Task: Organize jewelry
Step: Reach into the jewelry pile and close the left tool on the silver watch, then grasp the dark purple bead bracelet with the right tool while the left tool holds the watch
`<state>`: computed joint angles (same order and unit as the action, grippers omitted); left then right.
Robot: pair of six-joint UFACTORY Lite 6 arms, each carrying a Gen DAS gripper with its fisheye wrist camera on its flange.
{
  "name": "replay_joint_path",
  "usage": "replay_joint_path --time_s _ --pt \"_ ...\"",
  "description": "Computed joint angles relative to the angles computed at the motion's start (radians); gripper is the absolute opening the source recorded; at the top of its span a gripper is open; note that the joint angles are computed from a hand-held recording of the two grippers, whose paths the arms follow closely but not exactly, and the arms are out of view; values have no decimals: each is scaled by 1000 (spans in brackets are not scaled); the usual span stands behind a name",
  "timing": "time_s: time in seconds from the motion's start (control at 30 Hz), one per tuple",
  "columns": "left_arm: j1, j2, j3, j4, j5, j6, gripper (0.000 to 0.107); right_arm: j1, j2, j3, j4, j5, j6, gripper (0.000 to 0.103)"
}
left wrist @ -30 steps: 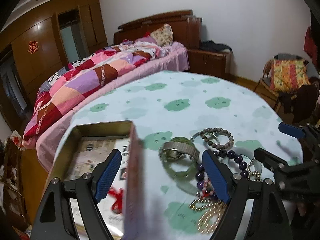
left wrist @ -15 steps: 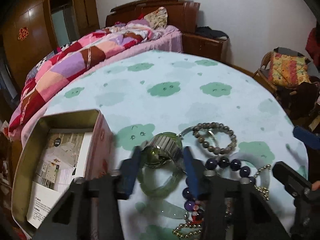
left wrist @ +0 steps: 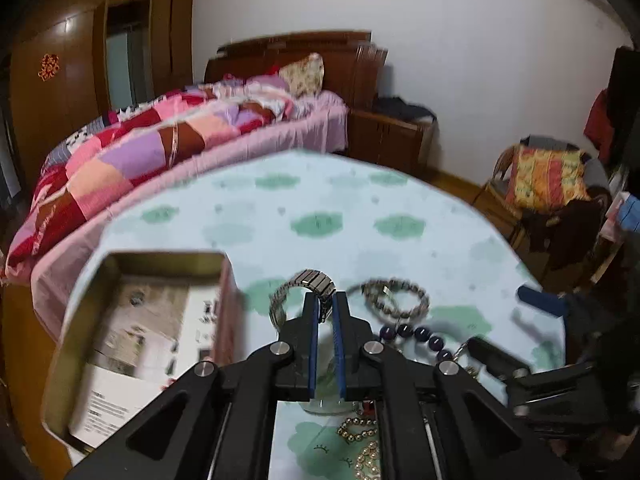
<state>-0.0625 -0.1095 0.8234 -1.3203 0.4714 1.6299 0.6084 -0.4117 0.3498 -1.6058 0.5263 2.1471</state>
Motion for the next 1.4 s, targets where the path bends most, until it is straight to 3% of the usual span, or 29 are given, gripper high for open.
replay_joint_path --time_s 0.43,0.7,0.9,0.93,0.97,1.03,1.17,1.4 --pt "112 -99 36 37 165 -33 4 28 37 13 -26 2 28 92" --pt "136 -110 14 28 188 -13 4 1 74 75 -45 -107 1 65" --pt "156 -103 2 22 218 1 4 -19 249 195 40 -187 -114 52" --pt "160 -104 1 20 223 3 4 -29 269 207 40 -219 -120 46" --pt "166 -108 0 21 231 4 4 -44 270 209 15 -258 -99 33" --pt "180 -115 -1 22 244 2 4 -62 249 203 -17 -322 -63 16" --pt "210 -137 -8 15 273 8 4 -21 171 174 -24 -286 -41 15" --pt "247 -154 1 10 306 8 4 66 102 208 116 -177 -181 15"
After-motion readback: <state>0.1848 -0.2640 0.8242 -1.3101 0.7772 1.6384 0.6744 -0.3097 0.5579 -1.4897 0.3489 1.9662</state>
